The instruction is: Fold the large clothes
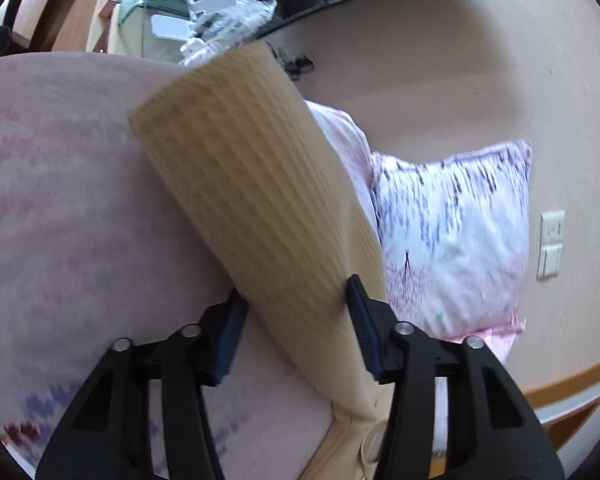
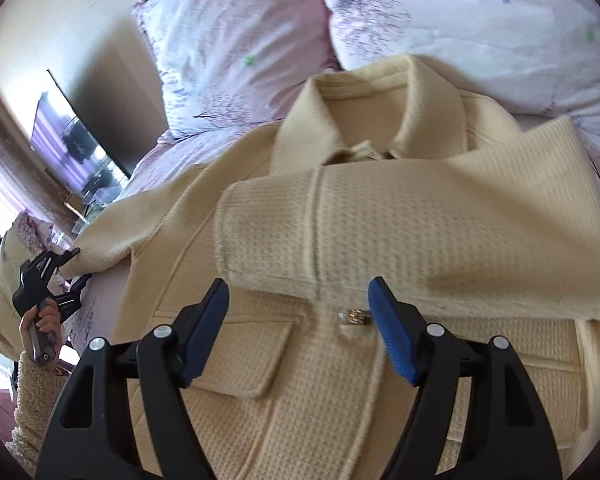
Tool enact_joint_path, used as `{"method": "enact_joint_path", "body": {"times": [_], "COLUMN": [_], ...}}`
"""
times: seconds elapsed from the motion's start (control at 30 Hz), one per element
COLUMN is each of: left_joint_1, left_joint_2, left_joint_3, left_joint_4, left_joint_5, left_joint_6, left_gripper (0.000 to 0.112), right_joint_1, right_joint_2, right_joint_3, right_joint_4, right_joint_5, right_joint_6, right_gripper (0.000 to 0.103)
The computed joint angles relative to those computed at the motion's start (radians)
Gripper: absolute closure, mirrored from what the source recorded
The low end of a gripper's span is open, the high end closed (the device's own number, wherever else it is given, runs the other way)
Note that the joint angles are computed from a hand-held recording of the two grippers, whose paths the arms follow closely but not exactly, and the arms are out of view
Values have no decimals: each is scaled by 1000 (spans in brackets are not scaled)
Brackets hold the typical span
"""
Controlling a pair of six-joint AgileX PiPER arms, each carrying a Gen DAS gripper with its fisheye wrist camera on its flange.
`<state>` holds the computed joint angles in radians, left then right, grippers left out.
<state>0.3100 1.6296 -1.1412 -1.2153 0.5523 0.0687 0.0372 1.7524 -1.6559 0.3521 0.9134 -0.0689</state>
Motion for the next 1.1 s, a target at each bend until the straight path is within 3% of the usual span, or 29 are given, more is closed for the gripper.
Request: {"method": "enact_joint_path", "body": {"times": [0.13, 0.2, 0.3, 0.57, 0.7, 0.97, 1.1], "left_joint_1": [-9, -14, -22, -184, -326, -623, -755], "left_joint_2": [8, 14, 2, -58, -40, 159, 325], "left_joint_3": [0, -4, -42, -301, -442, -745, -918], "left_joint_4": [16, 20, 73, 397, 445, 411, 544], "left_joint_5": [-41, -58, -64, -85, -81, -16, 44], "left_joint_6": [-19, -19, -42, -210, -196, -114, -212], "left_gripper": [78, 92, 97, 99, 99, 99, 99], "right_joint_1": [-6, -6, -11, -68, -117, -234, -287], "right_joint_2": [-6, -16, -28, -100, -140, -151, -159], "right_joint_3": [15, 29, 38, 78, 111, 134, 157], "right_joint_4": [6, 10, 13, 39, 53, 104, 123], "right_joint_5": [-6, -12, -11, -46, -80, -85, -94], "right_joint_6": [-9, -16, -30, -73, -85, -120, -138], "right_gripper": [31, 31, 31, 31, 31, 31, 31]}}
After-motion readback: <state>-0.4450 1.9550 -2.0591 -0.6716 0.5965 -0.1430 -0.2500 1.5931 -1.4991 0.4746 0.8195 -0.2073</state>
